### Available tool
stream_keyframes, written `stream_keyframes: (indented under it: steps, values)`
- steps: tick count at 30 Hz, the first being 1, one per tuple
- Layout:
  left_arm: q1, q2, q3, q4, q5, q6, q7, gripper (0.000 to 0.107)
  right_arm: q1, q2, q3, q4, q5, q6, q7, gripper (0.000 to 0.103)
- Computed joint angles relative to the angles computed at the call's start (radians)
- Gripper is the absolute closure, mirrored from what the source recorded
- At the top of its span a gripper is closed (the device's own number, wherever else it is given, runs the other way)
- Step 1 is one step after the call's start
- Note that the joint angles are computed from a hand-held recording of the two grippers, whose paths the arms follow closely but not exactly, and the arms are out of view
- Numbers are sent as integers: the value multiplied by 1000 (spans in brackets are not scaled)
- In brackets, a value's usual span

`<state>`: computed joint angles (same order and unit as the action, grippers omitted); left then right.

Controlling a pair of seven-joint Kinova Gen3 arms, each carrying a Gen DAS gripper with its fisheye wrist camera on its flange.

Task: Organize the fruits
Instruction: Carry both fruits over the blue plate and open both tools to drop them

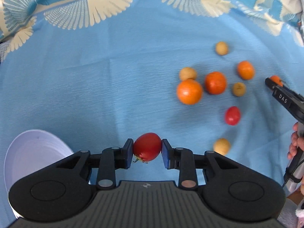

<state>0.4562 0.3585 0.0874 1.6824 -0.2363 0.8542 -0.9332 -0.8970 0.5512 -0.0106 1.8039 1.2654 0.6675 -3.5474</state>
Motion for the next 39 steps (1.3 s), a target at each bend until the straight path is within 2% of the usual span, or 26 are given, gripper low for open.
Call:
stream_keyframes:
  steps: [4, 8, 14, 19, 24, 29, 34, 39]
  values:
    - [64, -71, 6, 21, -37, 43, 93, 73, 7, -80, -27, 38, -70, -4, 12, 66]
    - [99, -168, 42, 52, -69, 106, 179, 73, -21, -175, -63, 83, -109, 17, 6, 66]
    - [108, -345, 128, 124, -113, 218, 302, 73, -91, -320, -175, 129, -94, 110, -59, 66]
    - [76, -525, 212, 184, -105, 326, 366, 73, -180, -386, -299, 118, -59, 243, -128, 66]
    - [28, -697, 284, 230, -89, 442, 402, 73, -287, -394, -391, 63, -48, 366, -150, 66]
    - [-29, -837, 323, 251, -50, 527, 409, 73, -392, -372, -432, -10, -33, 442, -104, 66]
    - [-87, -957, 354, 264, -17, 578, 398, 73, -396, -347, -507, -87, -62, 445, -9, 66]
    - [-130, -1055, 348, 278, 22, 599, 353, 73, -399, -304, -587, -169, -82, 508, 75, 66]
